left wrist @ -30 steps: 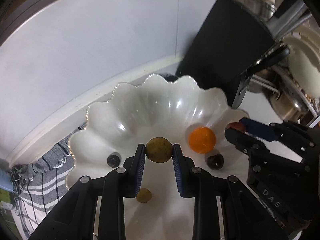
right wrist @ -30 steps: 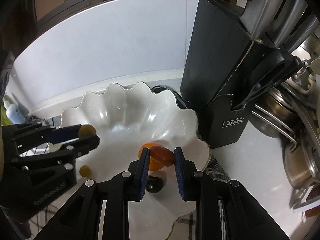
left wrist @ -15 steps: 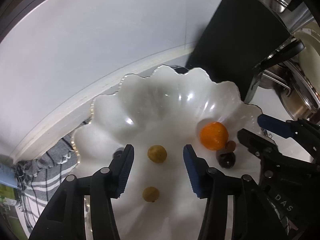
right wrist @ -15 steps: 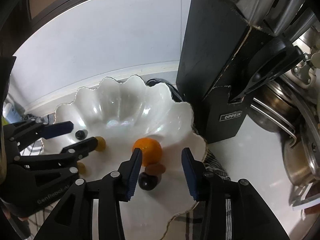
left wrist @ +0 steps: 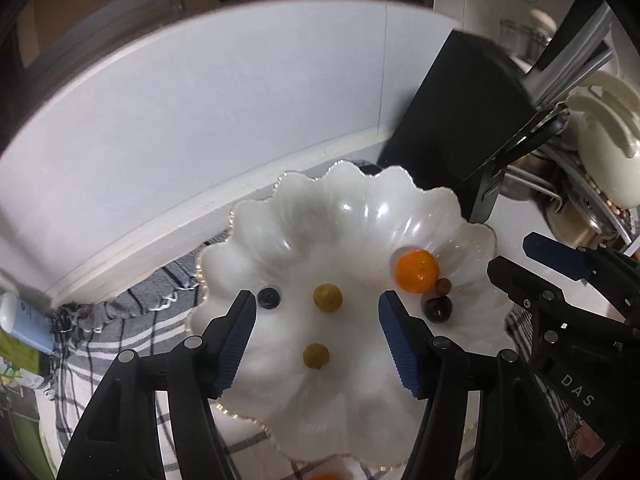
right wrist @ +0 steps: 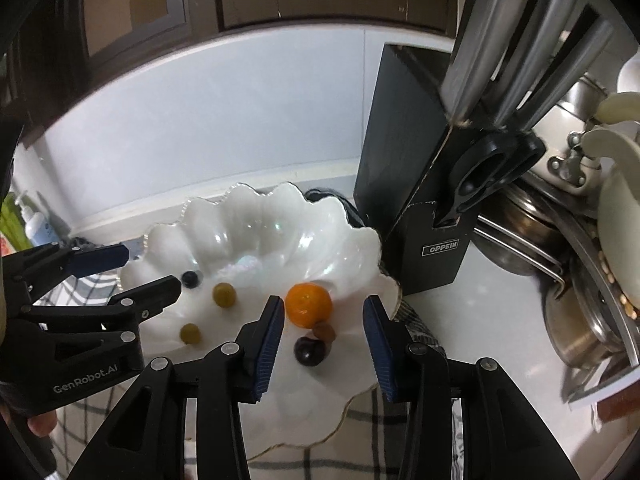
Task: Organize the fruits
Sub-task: 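Withdraw both grippers from the bowl back over the cloth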
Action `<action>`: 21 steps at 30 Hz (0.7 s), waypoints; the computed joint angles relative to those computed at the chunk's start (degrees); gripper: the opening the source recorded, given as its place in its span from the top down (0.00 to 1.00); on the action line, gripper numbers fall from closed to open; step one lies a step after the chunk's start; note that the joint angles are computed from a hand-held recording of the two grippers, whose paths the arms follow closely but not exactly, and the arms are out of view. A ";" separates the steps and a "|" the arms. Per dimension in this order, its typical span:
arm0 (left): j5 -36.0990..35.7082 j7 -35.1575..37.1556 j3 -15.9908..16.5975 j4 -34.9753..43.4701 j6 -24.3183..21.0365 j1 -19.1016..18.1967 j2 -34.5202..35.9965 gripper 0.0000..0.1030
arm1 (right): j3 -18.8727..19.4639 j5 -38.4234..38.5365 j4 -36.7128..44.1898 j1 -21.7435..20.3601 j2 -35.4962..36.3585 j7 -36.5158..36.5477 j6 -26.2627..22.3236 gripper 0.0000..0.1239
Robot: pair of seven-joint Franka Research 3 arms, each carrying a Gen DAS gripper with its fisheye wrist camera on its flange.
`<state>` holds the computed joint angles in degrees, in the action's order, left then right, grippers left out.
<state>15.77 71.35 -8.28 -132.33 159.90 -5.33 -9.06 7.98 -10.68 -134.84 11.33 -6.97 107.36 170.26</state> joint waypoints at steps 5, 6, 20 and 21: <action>-0.64 0.39 0.69 -4.17 2.62 -0.12 -4.85 0.39 | 2.30 -2.32 -3.15 -1.68 -3.88 2.91 2.15 0.66; -0.39 0.22 0.67 -5.04 3.04 0.05 -5.89 0.39 | 2.61 -2.17 -3.77 -1.85 -4.67 2.90 2.52 0.66; -1.76 1.74 2.57 -14.22 6.98 -1.76 -18.09 0.39 | 8.88 4.41 -11.48 -5.65 -15.30 -0.52 6.80 0.66; -2.04 1.81 2.77 -14.91 7.17 -2.02 -19.01 0.39 | 8.95 5.09 -12.09 -5.50 -16.15 -0.82 7.02 0.66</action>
<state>13.73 73.16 -5.51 -147.24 167.07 -7.36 -28.07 16.93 -5.58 -146.93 5.83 -23.12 106.55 177.28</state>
